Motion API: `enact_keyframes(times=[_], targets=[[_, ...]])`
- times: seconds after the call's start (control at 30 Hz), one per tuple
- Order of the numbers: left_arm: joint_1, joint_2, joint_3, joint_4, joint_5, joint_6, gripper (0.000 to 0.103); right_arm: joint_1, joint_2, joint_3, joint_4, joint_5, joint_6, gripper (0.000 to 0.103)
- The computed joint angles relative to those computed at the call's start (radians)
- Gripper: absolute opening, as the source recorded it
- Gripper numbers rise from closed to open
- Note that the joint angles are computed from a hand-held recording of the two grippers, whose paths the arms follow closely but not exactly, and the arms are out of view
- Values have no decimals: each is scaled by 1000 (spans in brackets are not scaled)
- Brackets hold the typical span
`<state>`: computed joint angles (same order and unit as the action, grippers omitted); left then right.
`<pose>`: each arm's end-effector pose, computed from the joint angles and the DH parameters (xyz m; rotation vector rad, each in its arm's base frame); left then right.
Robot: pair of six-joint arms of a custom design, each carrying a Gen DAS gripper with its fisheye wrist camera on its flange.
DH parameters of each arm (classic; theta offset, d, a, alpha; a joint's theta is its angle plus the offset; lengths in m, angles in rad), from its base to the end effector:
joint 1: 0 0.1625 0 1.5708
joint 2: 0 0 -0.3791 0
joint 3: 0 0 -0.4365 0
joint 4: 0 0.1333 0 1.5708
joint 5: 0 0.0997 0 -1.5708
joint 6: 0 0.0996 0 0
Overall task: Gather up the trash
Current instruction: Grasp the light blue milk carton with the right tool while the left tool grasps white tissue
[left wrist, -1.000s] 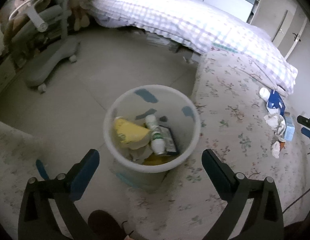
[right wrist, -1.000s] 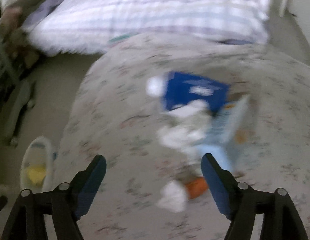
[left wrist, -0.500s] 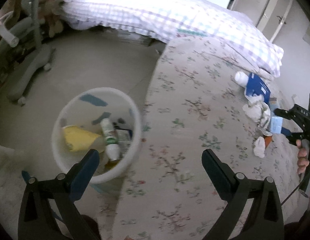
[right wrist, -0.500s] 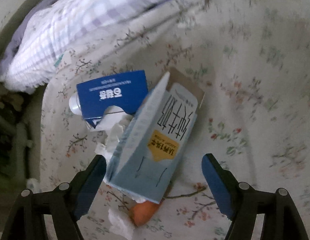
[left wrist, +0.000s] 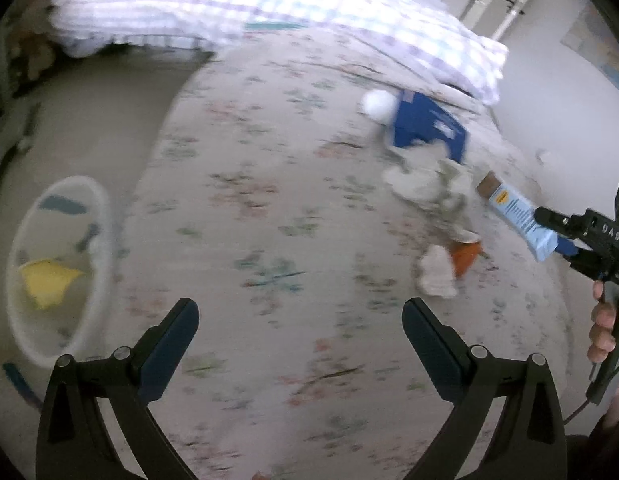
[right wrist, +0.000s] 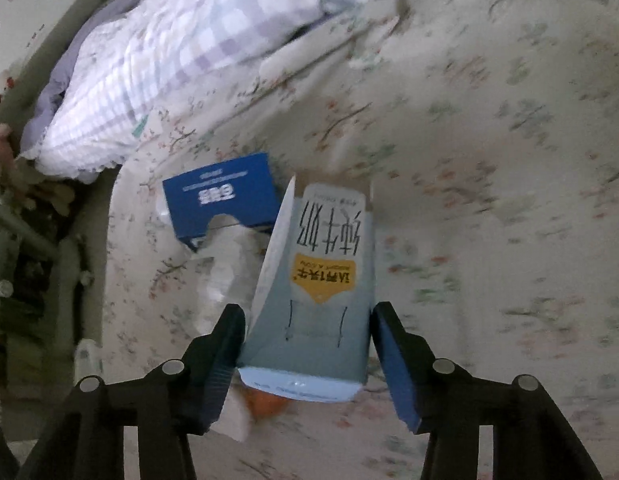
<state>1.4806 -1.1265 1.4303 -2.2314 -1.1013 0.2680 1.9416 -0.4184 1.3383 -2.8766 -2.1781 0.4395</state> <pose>0.1142 -0.7171 0.3258 0.3549 2.5933 -0.4141 0.3373 -0.6564 -0.0690 -0.2504 -2.6143 0.7945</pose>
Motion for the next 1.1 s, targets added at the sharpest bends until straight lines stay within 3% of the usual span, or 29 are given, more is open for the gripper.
enact_keyframes(times=[0.07, 0.3, 0.4, 0.5, 0.73, 0.9, 1.1], targets=[[-5, 8, 8, -6, -40, 8, 101, 5, -32, 40, 0, -33, -10, 56], [-8, 58, 7, 19, -219, 11, 66, 1, -120, 161, 67, -101, 16, 56], [-14, 79, 16, 0, -223, 31, 56, -8, -142, 200, 97, -100, 28, 56], [-13, 106, 1, 10, -213, 17, 38, -25, -156, 233, 131, -85, 44, 56], [-9, 127, -12, -7, -216, 23, 10, -48, -159, 255, 121, -45, 7, 70], [-2, 114, -18, 7, -211, 35, 8, -51, -125, 218, 111, -67, -23, 70], [12, 78, -24, 24, -205, 32, 7, -53, -97, 169, 188, -85, 9, 70]])
